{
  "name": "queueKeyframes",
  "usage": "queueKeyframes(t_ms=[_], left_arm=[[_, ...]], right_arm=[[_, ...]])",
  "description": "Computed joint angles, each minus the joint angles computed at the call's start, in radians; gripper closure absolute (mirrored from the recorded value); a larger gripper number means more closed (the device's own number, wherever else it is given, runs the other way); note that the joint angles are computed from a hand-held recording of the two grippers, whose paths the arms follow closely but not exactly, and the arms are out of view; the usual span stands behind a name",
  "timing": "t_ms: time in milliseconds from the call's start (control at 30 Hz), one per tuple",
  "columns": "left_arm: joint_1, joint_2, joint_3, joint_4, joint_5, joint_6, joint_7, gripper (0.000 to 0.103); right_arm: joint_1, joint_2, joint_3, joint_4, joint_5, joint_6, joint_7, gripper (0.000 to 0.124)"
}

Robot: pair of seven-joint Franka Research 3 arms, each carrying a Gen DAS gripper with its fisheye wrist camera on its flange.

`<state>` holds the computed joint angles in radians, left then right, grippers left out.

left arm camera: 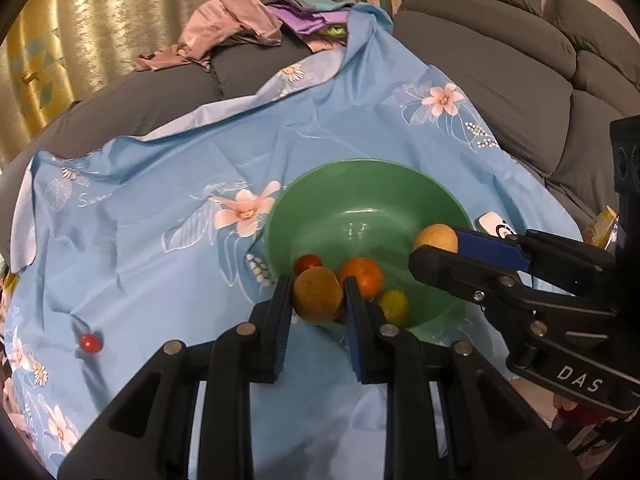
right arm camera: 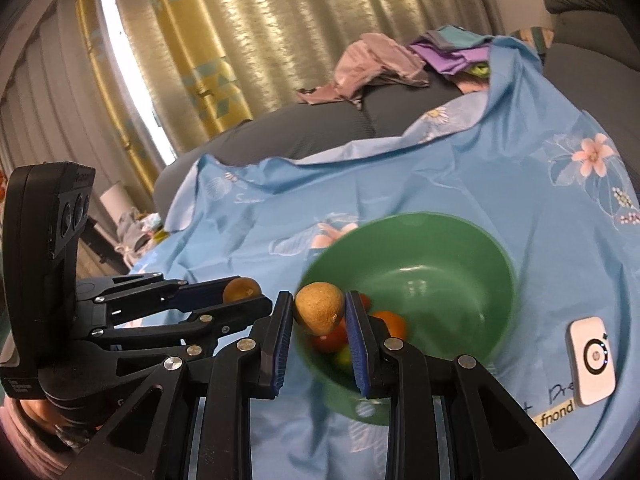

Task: Organize fruits
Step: 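Carry both yellow fruits over the green bowl and lower them in, then open both grippers to release the yellow fruits into the bowl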

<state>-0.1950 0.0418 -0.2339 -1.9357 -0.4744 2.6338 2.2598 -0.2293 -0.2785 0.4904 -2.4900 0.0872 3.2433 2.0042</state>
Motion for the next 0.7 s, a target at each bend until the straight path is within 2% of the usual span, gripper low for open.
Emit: queueKeyframes(t_ms=[167, 367, 500, 700], left_arm=[[-0.007, 0.044, -0.013, 0.03, 0.054, -0.01, -0.033, 0.078], [-0.004, 0.097, -0.032, 0.074, 0.113, -0.03, -0.069, 0.078], [0.0, 0.128, -0.043, 0.101, 0.155, -0.041, -0.095, 0.078], [0.003, 0.156, -0.054, 0.122, 0.204, -0.05, -0.133, 0.078]], right_arm=[[-0.029, 0.009, 0.004, -0.005, -0.004, -0.005, 0.015, 0.095], [-0.02, 0.025, -0.025, -0.009, -0.014, -0.012, 0.026, 0.095], [-0.059, 0.029, 0.0, -0.007, -0.042, -0.023, 0.056, 0.095], [-0.078, 0.031, 0.004, -0.005, -0.09, -0.04, 0.099, 0.095]])
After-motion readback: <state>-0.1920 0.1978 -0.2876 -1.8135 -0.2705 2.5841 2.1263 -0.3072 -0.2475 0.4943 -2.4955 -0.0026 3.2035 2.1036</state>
